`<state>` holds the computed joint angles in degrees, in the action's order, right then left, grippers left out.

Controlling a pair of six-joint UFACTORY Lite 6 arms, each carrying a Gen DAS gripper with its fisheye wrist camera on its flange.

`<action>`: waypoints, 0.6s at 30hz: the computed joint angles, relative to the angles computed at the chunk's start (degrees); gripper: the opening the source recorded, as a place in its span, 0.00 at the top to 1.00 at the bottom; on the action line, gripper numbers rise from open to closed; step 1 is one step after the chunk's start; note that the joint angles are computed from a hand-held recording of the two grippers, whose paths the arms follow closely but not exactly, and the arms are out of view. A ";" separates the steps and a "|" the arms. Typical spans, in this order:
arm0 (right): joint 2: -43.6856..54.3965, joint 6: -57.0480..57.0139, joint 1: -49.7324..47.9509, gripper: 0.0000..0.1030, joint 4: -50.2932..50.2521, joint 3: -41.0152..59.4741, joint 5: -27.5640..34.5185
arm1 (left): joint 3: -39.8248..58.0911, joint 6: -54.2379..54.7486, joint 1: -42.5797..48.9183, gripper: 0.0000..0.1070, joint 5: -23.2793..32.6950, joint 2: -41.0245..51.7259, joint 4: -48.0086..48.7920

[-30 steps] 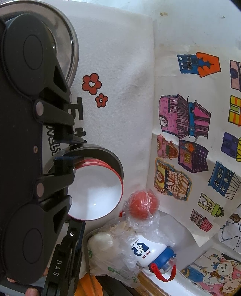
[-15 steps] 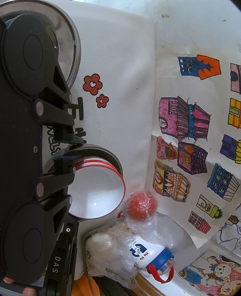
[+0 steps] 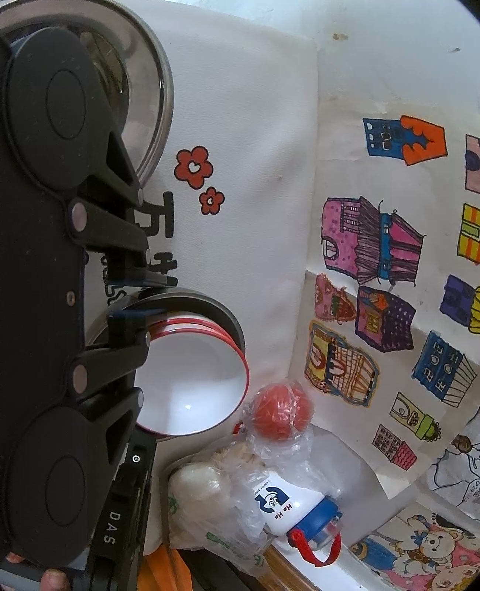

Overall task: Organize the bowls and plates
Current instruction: 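Close the right gripper on the steel bowl rim beside the left gripper, then lift and carry the steel bowl stack with both grippers toward the steel plate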

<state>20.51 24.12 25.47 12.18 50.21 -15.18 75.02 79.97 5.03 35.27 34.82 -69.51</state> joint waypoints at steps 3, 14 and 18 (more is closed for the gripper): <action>-1.18 -1.38 0.22 0.83 1.64 -0.68 0.35 | -1.10 0.77 -0.38 0.90 -0.42 -1.01 -0.50; -8.45 -28.89 4.65 0.83 29.84 -1.22 3.17 | -6.27 2.12 1.80 0.90 1.68 -8.78 -1.16; -9.72 -41.61 7.63 0.83 43.01 -0.01 3.30 | -9.50 2.42 3.96 0.90 2.37 -13.16 -0.73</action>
<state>10.80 -17.48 33.09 55.19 50.20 -11.88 65.52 82.39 8.99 37.63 21.66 -70.23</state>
